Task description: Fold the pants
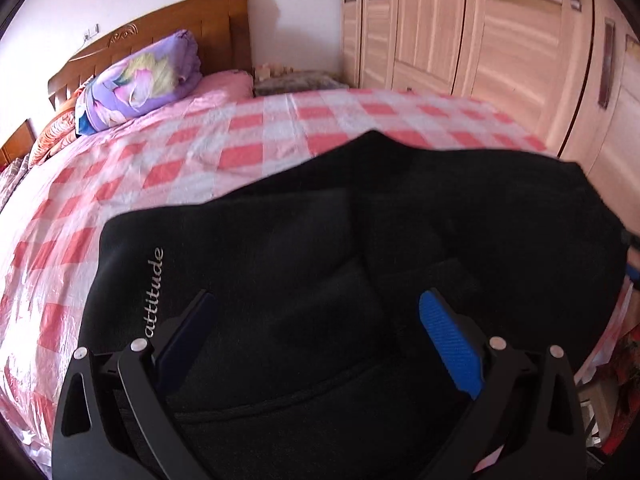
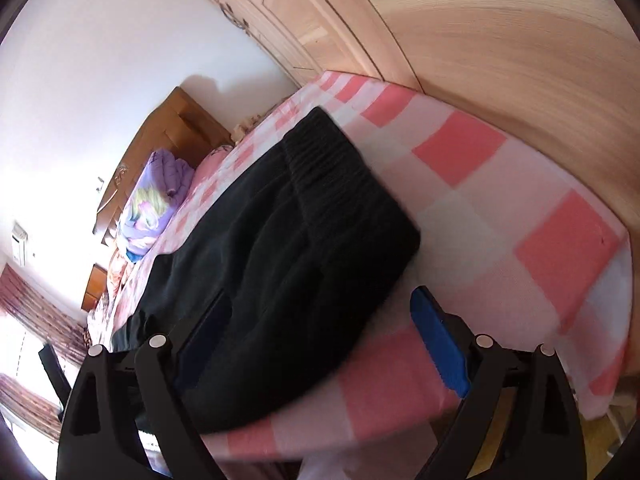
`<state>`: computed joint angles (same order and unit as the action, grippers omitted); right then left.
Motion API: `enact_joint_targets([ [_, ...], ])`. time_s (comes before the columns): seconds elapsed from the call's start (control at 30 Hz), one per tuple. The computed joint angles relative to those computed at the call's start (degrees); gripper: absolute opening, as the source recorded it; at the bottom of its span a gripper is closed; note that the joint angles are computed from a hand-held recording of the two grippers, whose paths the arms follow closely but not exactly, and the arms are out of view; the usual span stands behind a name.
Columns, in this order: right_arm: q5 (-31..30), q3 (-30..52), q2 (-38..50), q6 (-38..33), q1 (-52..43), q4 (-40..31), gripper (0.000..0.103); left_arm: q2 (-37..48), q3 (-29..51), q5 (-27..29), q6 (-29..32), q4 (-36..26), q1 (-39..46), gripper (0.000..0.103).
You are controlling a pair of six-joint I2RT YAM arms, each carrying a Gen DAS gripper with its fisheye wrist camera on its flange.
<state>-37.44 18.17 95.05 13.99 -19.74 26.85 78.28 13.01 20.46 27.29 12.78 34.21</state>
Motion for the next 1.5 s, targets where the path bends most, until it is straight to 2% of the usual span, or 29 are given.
enact_joint_targets([
  [0.17, -2.74, 3.02, 3.89, 2.21, -0.44, 1.79, 0.091, 10.48, 5.16, 8.18, 1.60, -2.05, 5.84, 0.102],
  [0.2, -2.13, 2.74, 3.74, 2.32, -0.20, 2.15, 0.085, 10.61, 4.83, 8.32, 1.53, -1.34, 5.75, 0.102],
  [0.23, -0.90, 2.82, 4.08, 2.23, 0.36, 1.41, 0.051, 10.37, 4.20, 7.95, 1.47, -0.38, 5.39, 0.102],
  [0.3, -2.77, 0.82, 5.90, 4.62, -0.91, 6.86, 0.042, 9.83, 3.59, 7.43, 1.11, 0.21, 4.94, 0.102],
  [0.37, -3.57, -1.10, 7.24, 6.89, -1.37, 12.50, 0.039, 9.13, 3.50, 7.15, 0.87, -0.50, 4.66, 0.102],
  [0.47, -1.39, -4.12, 3.54, 8.95, 0.34, 17.55, 0.034, 5.02, 3.27, 5.20, -0.23, -4.10, 3.57, 0.101],
  [0.53, 2.07, -6.33, -4.05, 7.76, 3.25, 16.42, 0.034, -0.62, 2.67, 7.06, -0.49, -7.79, 4.46, 0.101],
  [0.6, 4.52, -7.65, -10.74, 7.06, 6.35, 14.57, 0.033, -6.40, 4.71, 12.47, -0.65, -16.37, 5.76, 0.101],
  [0.67, 9.08, -8.78, -18.66, 6.01, 11.05, 11.06, 0.033, -8.17, 8.77, 16.94, -3.66, -23.90, 3.97, 0.101],
  [0.7, 11.22, -9.65, -22.27, 5.14, 12.98, 9.35, 0.033, -7.05, 12.18, 20.22, -5.33, -28.53, 1.38, 0.101],
  [0.8, 27.78, -10.49, -33.76, -0.19, 27.24, 1.23, 0.033, 0.53, 23.73, 25.38, -11.51, -39.11, -11.62, 0.101],
  [0.87, 36.19, -10.95, -37.00, -2.63, 35.14, -0.60, 0.033, 5.10, 30.71, 27.14, -15.77, -42.18, -19.66, 0.101],
  [0.93, 48.12, -10.44, -35.80, -5.60, 45.89, 0.06, 0.033, 8.53, 38.56, 22.50, -19.70, -44.52, -29.53, 0.101],
  [1.0, 55.42, -9.68, -32.24, -7.34, 52.63, 2.28, 0.033, 14.50, 48.98, 17.80, -19.37, -52.04, -37.88, 0.101],
  [1.07, 60.26, -9.17, -28.69, -8.80, 56.13, 4.78, 0.033, 20.09, 58.57, 13.06, -18.01, -60.28, -44.91, 0.101],
  [1.1, 62.80, -9.50, -27.00, -9.71, 57.70, 6.88, 0.033, 23.28, 64.31, 6.59, -16.87, -64.61, -50.25, 0.101],
  [1.13, 64.19, -9.97, -26.96, -10.00, 58.40, 7.42, 0.033, 25.05, 67.17, 0.84, -16.69, -66.40, -53.68, 0.101],
  [1.2, 66.62, -10.28, -27.93, -10.28, 59.73, 6.67, 0.033, 31.27, 73.79, -14.86, -17.97, -70.32, -61.95, 0.101],
  [1.27, 70.07, -10.46, -27.62, -11.15, 61.97, 6.98, 0.033, 38.45, 79.50, -23.59, -18.49, -74.42, -66.95, 0.101],
  [1.33, 71.79, -10.88, -27.42, -11.88, 63.15, 7.58, 0.033, 42.75, 81.42, -28.21, -18.77, -76.62, -68.70, 0.101],
  [1.4, 72.79, -11.24, -27.17, -12.23, 64.07, 7.82, 0.034, 44.65, 80.27, -31.69, -19.00, -76.48, -68.94, 0.090],
  [1.43, 73.62, -11.28, -27.03, -12.19, 64.68, 7.71, 0.034, 45.37, 80.40, -33.05, -19.35, -76.41, -69.15, 0.067],
  [1.47, 73.49, -11.48, -27.72, -11.96, 65.22, 6.86, 0.040, 45.66, 79.91, -35.24, -18.89, -75.85, -69.20, 0.039],
  [1.5, 73.19, -11.95, -28.70, -11.98, 65.34, 6.23, 0.044, 45.39, 79.11, -35.71, -18.23, -75.21, -68.74, 0.032],
])
